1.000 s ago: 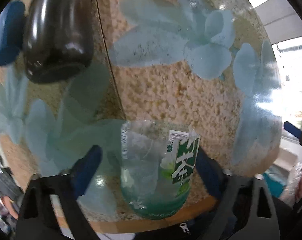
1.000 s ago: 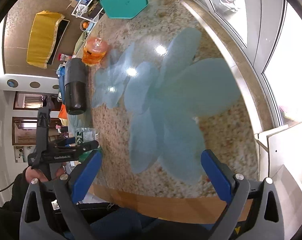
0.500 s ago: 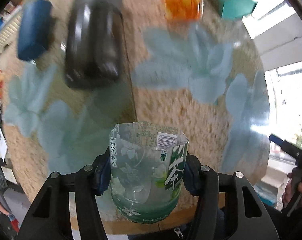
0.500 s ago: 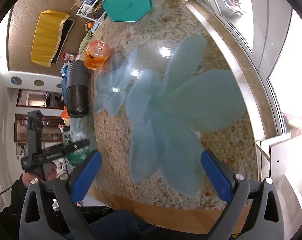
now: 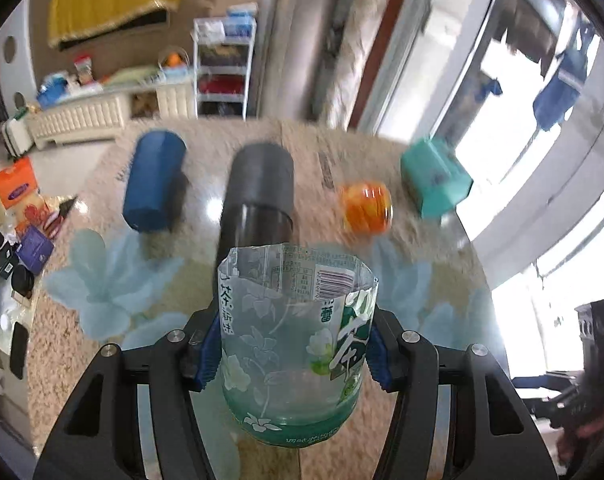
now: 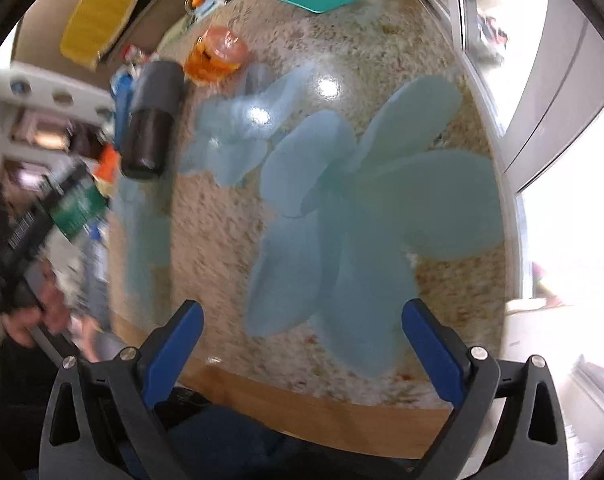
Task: Flip cup upright
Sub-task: 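Rotate the held cup with the left gripper so its opening faces up, then lower the cup onto the table with the left gripper and open it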
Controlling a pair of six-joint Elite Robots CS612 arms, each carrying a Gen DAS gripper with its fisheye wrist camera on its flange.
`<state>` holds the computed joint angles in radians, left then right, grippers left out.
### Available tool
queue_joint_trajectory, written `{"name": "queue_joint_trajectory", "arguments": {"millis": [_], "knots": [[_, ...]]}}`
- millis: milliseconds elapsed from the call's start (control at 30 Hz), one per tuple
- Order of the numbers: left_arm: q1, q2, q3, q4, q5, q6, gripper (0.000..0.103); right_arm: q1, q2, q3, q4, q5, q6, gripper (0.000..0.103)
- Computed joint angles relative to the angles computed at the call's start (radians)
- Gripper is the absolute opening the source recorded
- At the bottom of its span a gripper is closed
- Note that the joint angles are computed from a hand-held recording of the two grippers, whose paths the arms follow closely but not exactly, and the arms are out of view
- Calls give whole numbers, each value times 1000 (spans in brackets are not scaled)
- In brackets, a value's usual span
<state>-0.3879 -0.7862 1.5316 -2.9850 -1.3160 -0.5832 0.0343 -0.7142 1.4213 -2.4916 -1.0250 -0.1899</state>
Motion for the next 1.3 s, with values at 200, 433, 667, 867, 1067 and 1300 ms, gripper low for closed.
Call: {"name": "queue_joint_trajectory", "arguments": {"millis": [200,433,667,867,1067,1300], "knots": [[-21,35,41,-128,50,-23,63,0,-8,14,-35,-28,-38,100],[-37,63,56,-112,33,-72,63,22,-9,21,-24,-181,-66,100],[-45,76,69,-110,38,-99,64,17,-12,43,-27,-193,-72,100],[-45,77,80,-112,14,-108,68,11,-24,63,-42,-183,-50,100],[-44,77,95,-86,-27,-135,70,9,-29,72,-43,-182,-39,100],[-38,75,91,-76,-78,-107,79,17,-29,77,-32,-182,-47,100]]}}
